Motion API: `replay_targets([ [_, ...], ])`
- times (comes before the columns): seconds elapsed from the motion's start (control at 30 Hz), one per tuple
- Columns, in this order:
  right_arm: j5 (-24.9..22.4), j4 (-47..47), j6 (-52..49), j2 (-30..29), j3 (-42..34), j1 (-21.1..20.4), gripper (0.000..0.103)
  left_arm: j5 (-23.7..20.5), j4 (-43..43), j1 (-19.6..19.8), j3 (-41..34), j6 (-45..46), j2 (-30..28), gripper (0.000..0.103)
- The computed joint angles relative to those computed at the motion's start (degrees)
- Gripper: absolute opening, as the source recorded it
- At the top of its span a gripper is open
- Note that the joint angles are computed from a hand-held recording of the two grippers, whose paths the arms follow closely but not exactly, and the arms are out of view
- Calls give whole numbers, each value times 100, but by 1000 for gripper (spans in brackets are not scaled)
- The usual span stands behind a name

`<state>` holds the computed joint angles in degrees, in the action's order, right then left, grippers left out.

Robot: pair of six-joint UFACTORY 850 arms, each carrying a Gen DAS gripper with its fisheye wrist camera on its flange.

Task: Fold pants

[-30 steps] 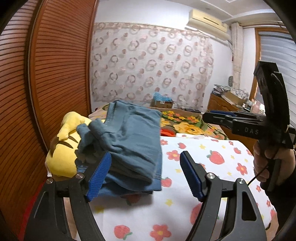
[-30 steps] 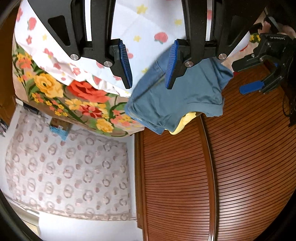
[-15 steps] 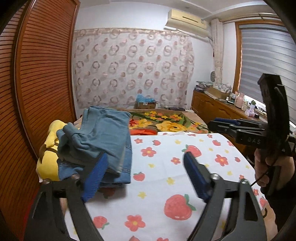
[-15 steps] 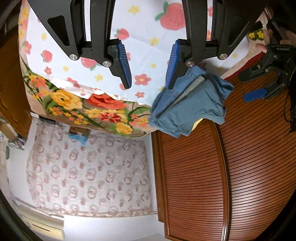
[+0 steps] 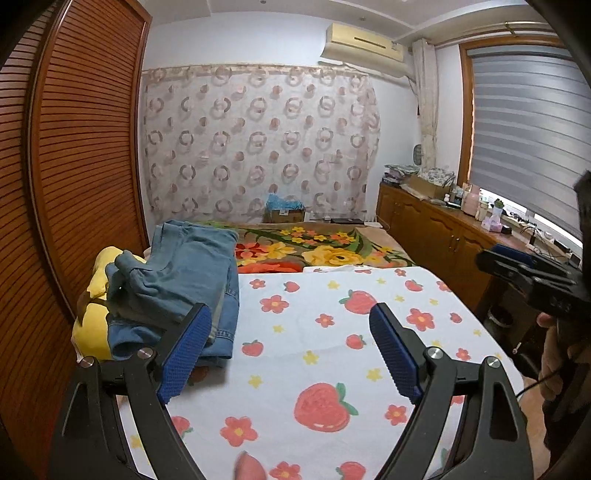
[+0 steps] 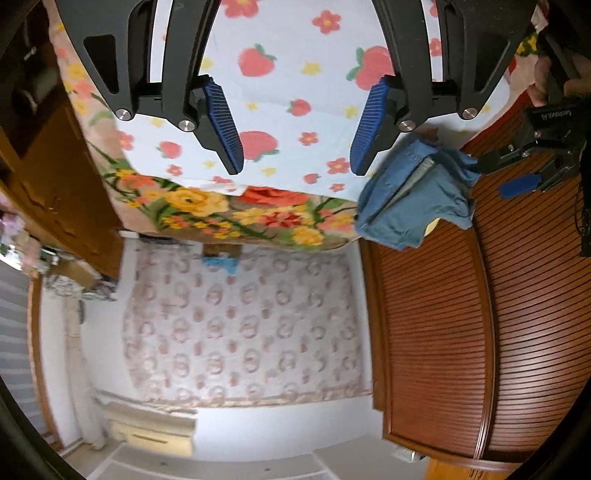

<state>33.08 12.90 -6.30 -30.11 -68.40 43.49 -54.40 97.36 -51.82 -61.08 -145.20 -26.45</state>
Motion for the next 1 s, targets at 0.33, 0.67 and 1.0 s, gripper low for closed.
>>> replay_targets([
  [0.33,644,1364,-686,226,551,517,68,-237,-255,-227,-146,285,-92,88],
  [0.67,795,1387,-558,133,539,508,68,-283,-378,-280,-181,355,-115,88],
  [1.0,846,1425,-576,106,544,519,68,-272,-356,-274,-172,328,-108,88],
])
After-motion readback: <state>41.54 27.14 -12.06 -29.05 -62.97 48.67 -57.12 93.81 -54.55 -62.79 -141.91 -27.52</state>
